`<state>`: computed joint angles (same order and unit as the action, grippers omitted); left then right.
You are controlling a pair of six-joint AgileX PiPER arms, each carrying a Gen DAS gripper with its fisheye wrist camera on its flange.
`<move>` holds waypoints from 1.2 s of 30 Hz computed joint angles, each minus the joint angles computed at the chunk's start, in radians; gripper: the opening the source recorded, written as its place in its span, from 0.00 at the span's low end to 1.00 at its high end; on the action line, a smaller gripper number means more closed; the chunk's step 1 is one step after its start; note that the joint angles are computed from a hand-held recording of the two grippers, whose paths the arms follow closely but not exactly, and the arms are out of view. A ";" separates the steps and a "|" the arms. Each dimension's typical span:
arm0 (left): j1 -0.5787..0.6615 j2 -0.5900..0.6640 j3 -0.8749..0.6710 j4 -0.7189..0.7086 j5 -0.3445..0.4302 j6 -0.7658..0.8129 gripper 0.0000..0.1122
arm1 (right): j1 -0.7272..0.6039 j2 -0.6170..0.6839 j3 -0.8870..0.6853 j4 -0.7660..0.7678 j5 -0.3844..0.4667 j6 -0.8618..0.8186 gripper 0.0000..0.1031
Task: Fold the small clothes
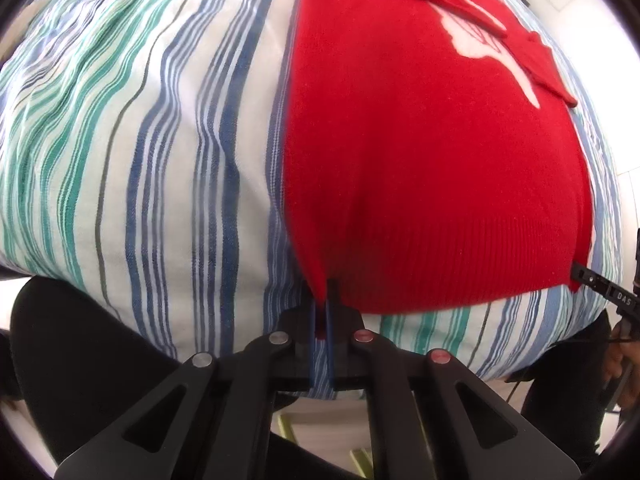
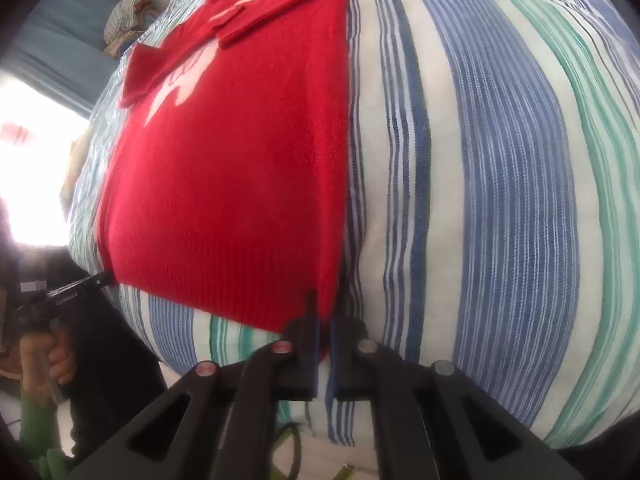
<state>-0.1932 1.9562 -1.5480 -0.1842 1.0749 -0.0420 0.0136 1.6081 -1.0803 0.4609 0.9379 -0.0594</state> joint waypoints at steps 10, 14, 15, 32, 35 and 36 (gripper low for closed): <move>-0.037 -0.117 0.032 0.125 0.056 -0.091 0.51 | -0.033 -0.114 0.044 -0.006 0.024 0.017 0.28; -0.041 -0.232 0.054 0.238 0.072 -0.156 0.51 | -0.043 -0.202 0.011 -0.122 0.109 0.051 0.28; -0.043 -0.247 0.037 0.253 0.072 -0.168 0.51 | -0.035 -0.231 -0.003 -0.172 0.123 0.070 0.28; -0.145 -0.081 -0.041 0.088 -0.098 -0.101 0.67 | 0.126 0.022 -0.245 -0.152 0.150 -0.096 0.28; -0.140 -0.112 -0.043 0.124 -0.086 -0.137 0.68 | 0.129 0.067 -0.459 -0.265 0.171 -0.142 0.58; -0.135 -0.118 -0.044 0.126 -0.088 -0.146 0.68 | 0.140 0.098 -0.532 -0.308 0.153 -0.152 0.67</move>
<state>-0.3278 1.8386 -1.5918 -0.0580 0.9865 -0.1875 0.1536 1.7057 -1.6122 0.1525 1.0907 -0.2118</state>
